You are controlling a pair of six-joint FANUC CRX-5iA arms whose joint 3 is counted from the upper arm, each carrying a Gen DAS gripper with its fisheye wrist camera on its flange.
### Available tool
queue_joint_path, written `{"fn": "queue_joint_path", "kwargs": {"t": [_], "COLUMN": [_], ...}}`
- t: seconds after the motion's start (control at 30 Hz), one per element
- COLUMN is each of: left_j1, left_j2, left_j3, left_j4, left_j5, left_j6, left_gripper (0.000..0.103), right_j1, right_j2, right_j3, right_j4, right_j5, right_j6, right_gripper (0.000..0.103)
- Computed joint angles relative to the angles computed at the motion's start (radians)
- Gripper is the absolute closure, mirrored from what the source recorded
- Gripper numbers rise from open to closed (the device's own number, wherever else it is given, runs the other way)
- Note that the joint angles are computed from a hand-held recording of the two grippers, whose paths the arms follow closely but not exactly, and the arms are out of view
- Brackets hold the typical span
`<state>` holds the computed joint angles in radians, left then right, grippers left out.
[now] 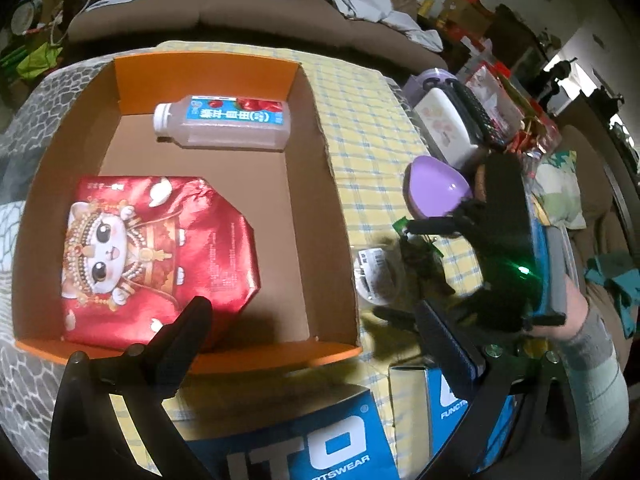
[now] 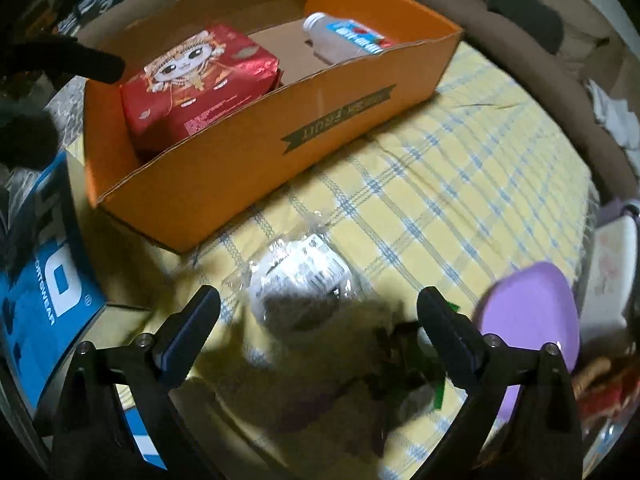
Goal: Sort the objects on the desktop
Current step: 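Grasp the wrapped roll of tape on the cloth with the right gripper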
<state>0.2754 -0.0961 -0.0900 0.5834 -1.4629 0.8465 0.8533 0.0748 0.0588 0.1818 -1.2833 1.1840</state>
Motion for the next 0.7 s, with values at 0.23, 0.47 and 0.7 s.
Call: {"fn": "queue_joint_path", "kwargs": {"t": [0.23, 0.47, 0.7], "left_j1": [-0.007, 0.017, 0.094], "left_j2": [0.006, 0.013, 0.044], "left_j3": [0.004, 0.008, 0.027], "left_j4": [0.008, 0.017, 0.067], "left_j5": [-0.01, -0.022, -0.052], "left_j6": [-0.025, -0.031, 0.016], "left_gripper": [0.0, 0.0, 0.0], "right_j1": [-0.025, -0.011, -0.021], "right_j2": [0.046, -0.033, -0.167], "right_j3": [0.044, -0.036, -0.063], "right_j4": [-0.069, -0.038, -0.023], "right_j5": [-0.033, 0.036, 0.128], "right_j6": [0.063, -0.037, -0.16], "right_gripper": [0.035, 0.045, 0.045]}}
